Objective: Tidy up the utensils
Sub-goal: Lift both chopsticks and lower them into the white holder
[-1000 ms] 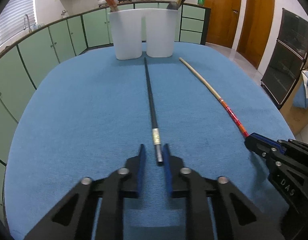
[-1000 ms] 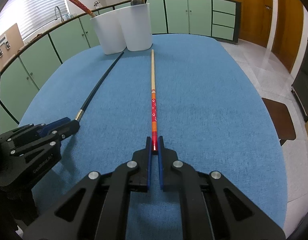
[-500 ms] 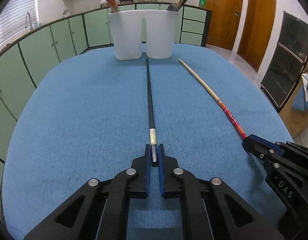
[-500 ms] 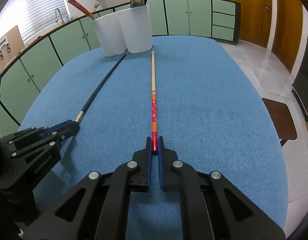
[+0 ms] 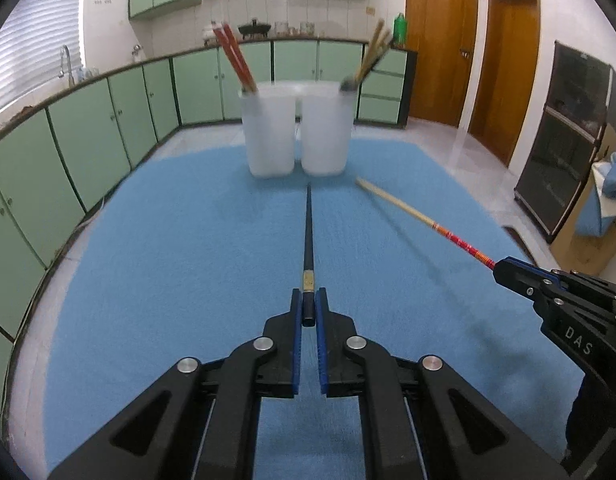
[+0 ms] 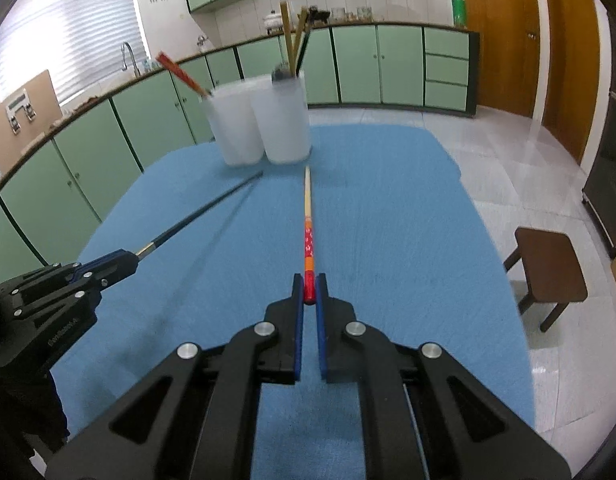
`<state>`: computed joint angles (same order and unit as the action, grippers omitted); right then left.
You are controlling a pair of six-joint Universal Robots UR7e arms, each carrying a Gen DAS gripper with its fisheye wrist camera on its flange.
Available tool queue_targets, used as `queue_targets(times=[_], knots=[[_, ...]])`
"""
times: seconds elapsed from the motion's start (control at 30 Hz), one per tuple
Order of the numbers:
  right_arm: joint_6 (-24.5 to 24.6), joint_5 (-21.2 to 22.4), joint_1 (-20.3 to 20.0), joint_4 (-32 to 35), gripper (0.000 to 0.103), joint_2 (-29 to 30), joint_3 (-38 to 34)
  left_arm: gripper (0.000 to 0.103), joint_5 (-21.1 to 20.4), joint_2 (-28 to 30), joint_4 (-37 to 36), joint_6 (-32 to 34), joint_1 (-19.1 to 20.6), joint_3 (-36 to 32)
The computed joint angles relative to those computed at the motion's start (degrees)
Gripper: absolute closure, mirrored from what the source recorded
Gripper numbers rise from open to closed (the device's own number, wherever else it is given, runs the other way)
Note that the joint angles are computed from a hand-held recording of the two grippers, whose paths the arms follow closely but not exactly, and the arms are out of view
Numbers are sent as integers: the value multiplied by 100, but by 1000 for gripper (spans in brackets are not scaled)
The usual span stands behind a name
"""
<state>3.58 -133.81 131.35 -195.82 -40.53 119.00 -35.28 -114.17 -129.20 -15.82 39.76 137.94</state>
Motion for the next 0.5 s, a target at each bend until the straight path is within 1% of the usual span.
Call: queue_targets(times=[0.2, 0.4, 0.5], knots=[[-274, 54, 164, -111, 98, -241, -150, 97, 135, -117, -272, 291, -336, -204], [-660, 187, 280, -139, 98, -391, -459, 97, 199, 65, -1007, 940, -528, -455], [-836, 385, 297, -4, 98, -463, -685, 97, 94, 260, -1462, 1379, -485, -639]])
